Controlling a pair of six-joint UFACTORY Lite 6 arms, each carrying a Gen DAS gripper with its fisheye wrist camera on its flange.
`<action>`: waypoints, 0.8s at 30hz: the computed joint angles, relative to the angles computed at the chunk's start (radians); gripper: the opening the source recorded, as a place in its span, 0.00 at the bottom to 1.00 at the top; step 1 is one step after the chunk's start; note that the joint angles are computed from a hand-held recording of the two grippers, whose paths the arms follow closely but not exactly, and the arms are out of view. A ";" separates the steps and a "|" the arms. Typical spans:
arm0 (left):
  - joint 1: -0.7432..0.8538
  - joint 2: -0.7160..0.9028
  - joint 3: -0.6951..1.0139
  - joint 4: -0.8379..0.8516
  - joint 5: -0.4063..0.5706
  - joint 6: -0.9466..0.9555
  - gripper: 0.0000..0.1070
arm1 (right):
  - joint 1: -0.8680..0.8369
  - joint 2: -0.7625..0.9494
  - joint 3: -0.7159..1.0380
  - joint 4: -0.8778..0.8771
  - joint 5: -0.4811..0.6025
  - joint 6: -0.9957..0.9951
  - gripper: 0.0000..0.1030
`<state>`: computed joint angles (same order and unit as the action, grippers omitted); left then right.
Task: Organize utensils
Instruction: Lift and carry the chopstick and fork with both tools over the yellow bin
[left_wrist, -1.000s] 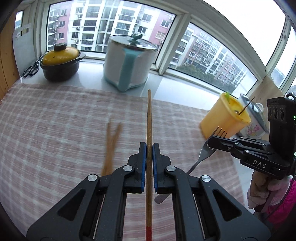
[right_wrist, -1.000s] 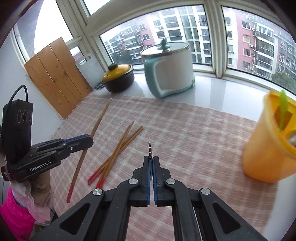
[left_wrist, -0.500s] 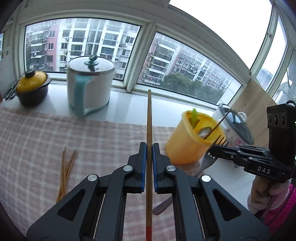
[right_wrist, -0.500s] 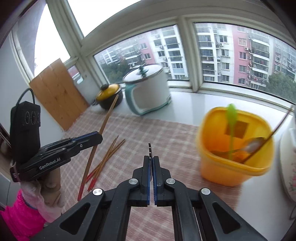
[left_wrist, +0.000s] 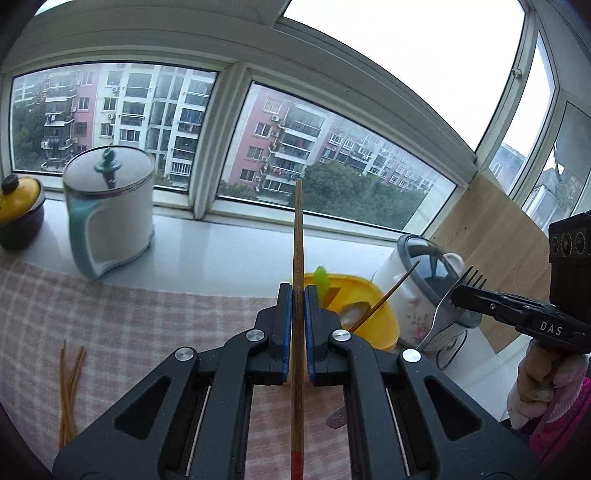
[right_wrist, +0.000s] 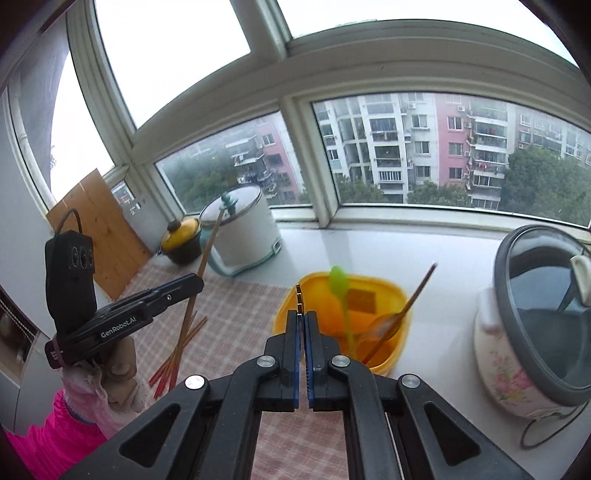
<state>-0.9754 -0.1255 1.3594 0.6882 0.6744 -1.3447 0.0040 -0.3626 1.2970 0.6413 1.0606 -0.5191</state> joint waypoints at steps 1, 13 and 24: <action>0.004 0.033 0.036 -0.007 -0.007 0.007 0.04 | -0.029 0.014 0.023 0.015 0.016 -0.021 0.00; 0.048 0.421 0.531 -0.058 0.025 0.122 0.04 | -0.160 0.183 0.210 0.064 0.027 -0.111 0.00; 0.115 0.609 0.730 -0.083 0.008 0.173 0.04 | -0.143 0.241 0.211 0.017 -0.060 -0.134 0.00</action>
